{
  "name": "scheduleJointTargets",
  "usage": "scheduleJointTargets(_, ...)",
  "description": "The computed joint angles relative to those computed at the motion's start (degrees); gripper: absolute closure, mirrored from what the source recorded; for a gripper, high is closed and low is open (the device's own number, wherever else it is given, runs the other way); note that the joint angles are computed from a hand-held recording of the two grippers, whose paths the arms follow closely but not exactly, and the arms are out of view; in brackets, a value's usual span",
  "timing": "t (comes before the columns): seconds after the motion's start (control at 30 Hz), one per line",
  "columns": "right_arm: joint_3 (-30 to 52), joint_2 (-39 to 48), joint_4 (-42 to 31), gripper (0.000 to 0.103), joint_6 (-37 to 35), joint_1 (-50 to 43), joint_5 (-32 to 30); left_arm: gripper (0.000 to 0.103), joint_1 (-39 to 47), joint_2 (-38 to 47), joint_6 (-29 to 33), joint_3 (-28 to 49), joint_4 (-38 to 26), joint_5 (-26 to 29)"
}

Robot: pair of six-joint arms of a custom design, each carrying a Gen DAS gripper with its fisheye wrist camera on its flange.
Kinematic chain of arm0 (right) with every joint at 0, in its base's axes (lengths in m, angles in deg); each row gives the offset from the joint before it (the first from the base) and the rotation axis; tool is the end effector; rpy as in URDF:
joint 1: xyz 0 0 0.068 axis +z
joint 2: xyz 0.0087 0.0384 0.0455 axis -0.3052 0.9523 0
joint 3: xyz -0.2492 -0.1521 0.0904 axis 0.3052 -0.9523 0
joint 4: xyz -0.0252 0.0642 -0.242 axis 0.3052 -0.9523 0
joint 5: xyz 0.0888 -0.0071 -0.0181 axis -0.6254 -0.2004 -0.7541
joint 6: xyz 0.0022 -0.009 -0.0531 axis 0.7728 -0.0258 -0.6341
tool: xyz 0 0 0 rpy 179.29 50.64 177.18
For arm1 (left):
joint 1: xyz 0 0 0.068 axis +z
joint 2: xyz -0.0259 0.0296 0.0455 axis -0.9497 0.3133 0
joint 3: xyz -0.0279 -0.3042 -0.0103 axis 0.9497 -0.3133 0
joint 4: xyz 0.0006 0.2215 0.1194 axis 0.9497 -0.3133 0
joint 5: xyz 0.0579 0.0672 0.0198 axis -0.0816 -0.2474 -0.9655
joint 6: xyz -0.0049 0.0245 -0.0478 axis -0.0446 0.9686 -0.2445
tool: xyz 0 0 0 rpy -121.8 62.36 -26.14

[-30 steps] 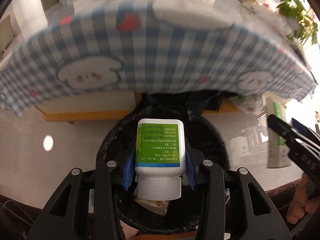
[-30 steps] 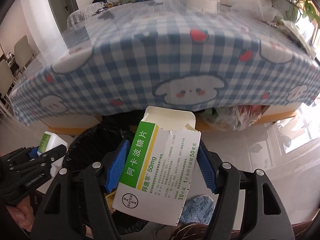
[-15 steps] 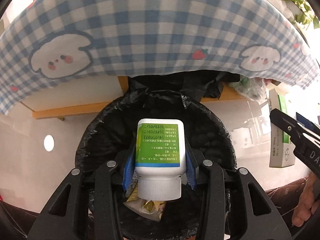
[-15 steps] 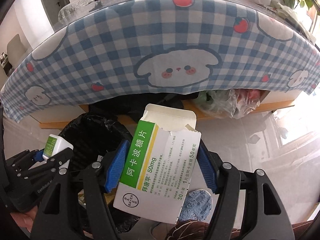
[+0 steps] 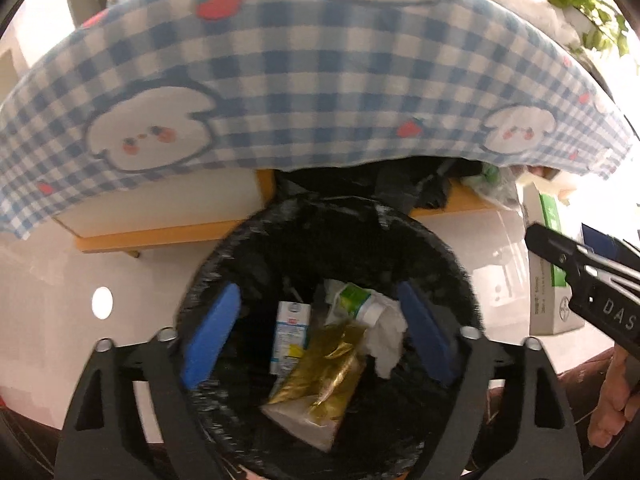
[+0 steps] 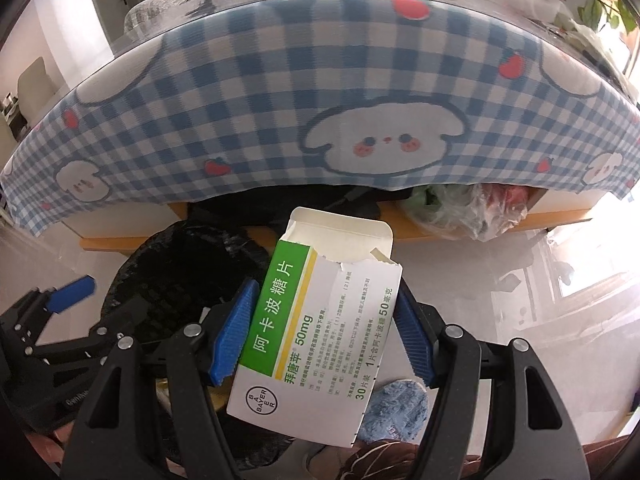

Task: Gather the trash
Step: 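Open the left tool to drop the pill bottle while the right tool releases the medicine box into the bin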

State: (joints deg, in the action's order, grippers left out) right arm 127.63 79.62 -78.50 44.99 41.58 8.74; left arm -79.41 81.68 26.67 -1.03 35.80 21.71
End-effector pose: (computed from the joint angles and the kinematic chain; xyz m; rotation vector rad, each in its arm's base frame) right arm 0.1491 0.2237 0.1426 0.0669 2.6227 0.0785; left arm 0.1617 -0.0227 0.1160 0.1247 2.6529 -0.0936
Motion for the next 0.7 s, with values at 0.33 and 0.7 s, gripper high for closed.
scheduleJointTargets(0.33,10.7,9.5,-1.5,0.038,-0.6,3.4,-1.2,0.006,22.9,-1.8,17.5,1.7,-3.7,8.9)
scheduleJointTargets(0.7,22.6,17.8,-4.0,0.039,-1.9,5.9,-2.3,0.006,43.3,3.7,31.4,6.9,-7.5,16.3)
